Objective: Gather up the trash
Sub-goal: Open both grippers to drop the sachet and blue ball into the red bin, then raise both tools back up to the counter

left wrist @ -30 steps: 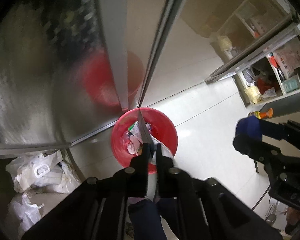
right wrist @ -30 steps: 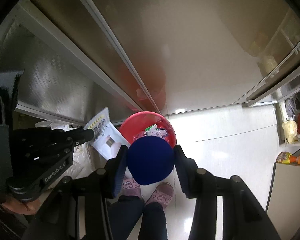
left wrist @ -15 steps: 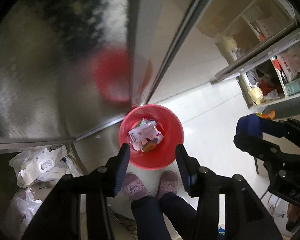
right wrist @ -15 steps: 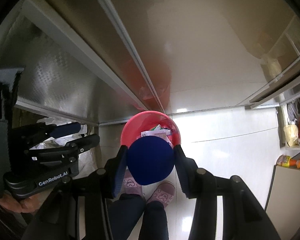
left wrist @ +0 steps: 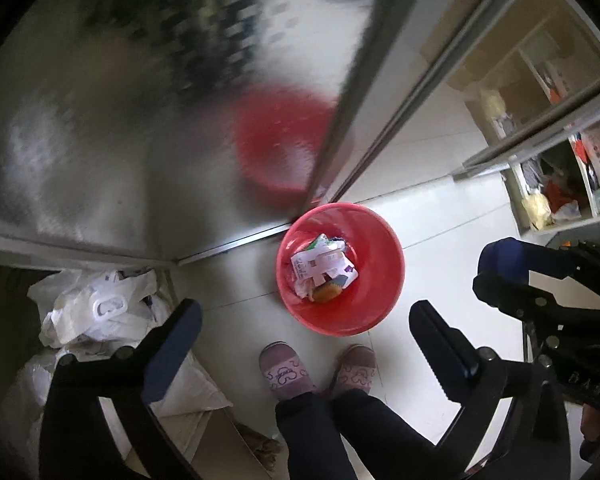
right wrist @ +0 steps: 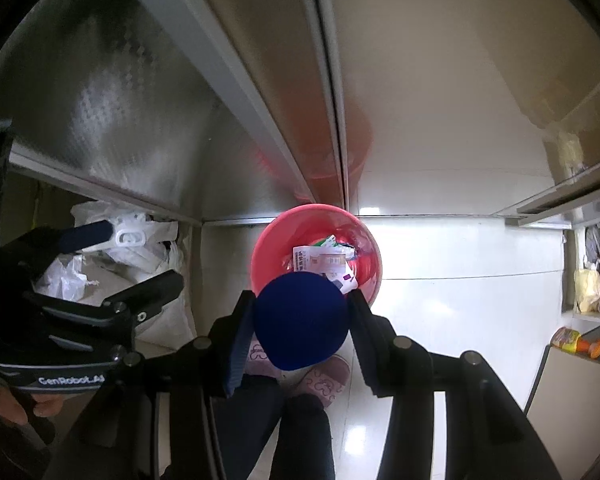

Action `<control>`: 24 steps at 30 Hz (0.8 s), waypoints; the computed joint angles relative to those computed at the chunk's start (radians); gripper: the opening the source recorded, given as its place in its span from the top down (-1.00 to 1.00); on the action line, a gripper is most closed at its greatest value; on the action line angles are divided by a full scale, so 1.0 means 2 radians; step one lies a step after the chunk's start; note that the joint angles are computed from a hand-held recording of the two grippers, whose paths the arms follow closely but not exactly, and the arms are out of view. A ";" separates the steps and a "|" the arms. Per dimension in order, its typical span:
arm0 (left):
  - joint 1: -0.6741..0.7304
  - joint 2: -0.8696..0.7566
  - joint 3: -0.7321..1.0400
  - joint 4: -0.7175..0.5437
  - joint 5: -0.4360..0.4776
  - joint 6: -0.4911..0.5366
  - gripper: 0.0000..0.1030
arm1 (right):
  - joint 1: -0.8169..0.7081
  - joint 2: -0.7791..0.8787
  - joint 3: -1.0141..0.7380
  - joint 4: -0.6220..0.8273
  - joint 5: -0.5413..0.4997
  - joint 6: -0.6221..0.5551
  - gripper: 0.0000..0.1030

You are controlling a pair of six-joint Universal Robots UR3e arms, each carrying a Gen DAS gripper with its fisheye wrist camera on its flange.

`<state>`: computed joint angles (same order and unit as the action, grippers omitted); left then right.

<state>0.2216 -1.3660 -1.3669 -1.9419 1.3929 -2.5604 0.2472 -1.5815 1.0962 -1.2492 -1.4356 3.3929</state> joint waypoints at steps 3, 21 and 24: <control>0.012 0.002 0.001 -0.008 0.000 0.002 -0.99 | 0.009 0.012 -0.011 0.001 -0.006 -0.002 0.15; 0.074 -0.003 0.149 -0.119 0.017 0.033 -1.00 | 0.052 0.091 -0.210 0.126 -0.045 0.009 -0.68; 0.089 -0.045 0.281 -0.210 0.014 0.047 -1.00 | 0.062 0.146 -0.367 0.217 -0.056 0.022 -0.74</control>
<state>0.4006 -1.4552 -0.8047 -2.3616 1.4203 -2.4660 0.3708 -1.2896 0.3621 -0.8150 -1.5481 3.4378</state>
